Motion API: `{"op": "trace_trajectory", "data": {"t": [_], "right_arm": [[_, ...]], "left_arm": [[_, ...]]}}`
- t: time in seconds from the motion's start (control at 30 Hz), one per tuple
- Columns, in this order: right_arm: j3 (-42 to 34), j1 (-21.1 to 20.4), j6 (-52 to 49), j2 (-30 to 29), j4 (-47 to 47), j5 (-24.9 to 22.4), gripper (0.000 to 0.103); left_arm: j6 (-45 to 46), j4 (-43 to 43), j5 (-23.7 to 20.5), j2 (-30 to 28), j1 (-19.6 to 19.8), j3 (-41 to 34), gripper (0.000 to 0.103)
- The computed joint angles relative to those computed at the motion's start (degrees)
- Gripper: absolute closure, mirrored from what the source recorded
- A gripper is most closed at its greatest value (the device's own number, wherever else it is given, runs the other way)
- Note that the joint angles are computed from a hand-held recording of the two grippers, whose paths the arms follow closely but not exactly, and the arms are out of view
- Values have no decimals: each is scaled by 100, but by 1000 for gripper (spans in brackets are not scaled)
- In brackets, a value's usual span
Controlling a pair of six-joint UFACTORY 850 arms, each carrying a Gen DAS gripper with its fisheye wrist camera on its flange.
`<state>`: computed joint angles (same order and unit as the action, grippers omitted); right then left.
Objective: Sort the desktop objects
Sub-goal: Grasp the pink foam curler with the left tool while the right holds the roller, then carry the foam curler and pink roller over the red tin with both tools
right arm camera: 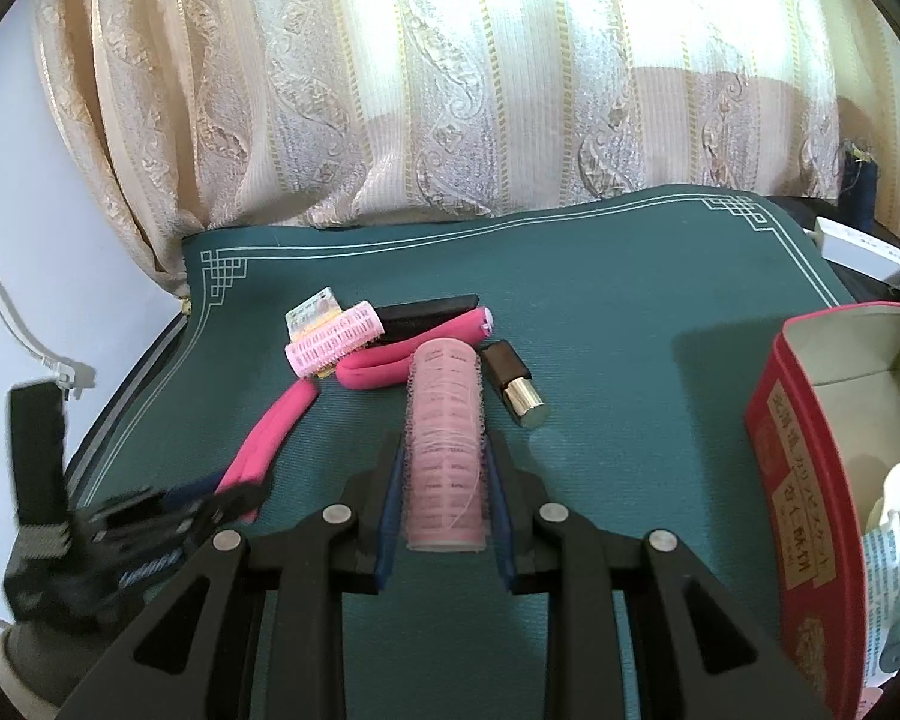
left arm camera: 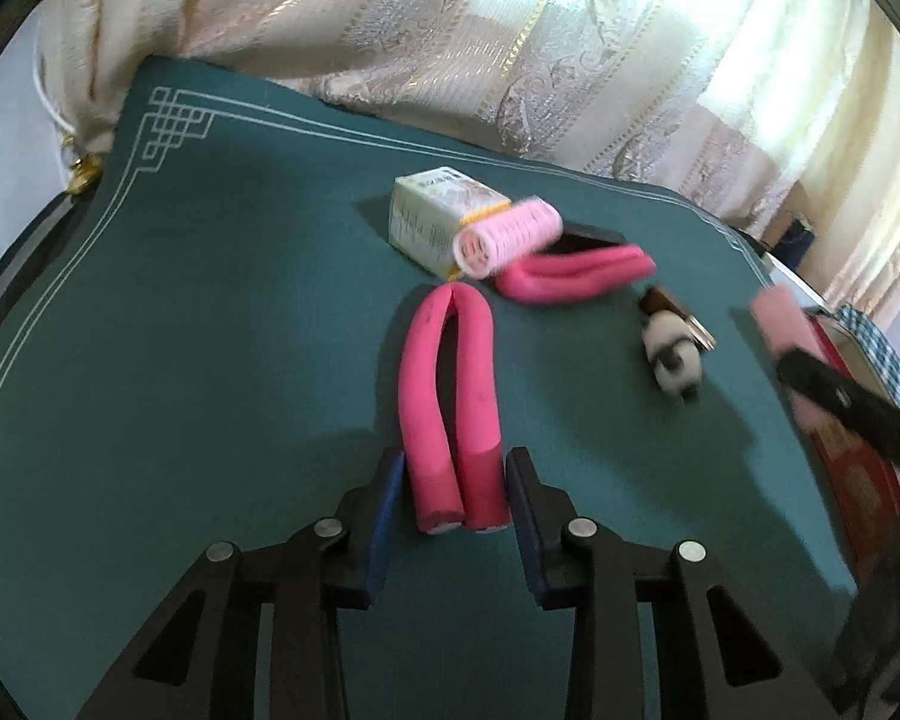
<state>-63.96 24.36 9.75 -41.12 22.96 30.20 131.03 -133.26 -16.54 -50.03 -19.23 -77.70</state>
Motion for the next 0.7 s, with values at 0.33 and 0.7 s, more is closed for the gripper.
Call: {"op": "trace_trajectory", "data": {"t": [0.33,0.7], "right_arm": [[-2,14,-72,1,84,12,75],[44,-6,60,38,-12,75,75]], "left_arm": [[338,-332,25,352,-7,570,29],[346,-269,399,-75,-102,-182,65]]}}
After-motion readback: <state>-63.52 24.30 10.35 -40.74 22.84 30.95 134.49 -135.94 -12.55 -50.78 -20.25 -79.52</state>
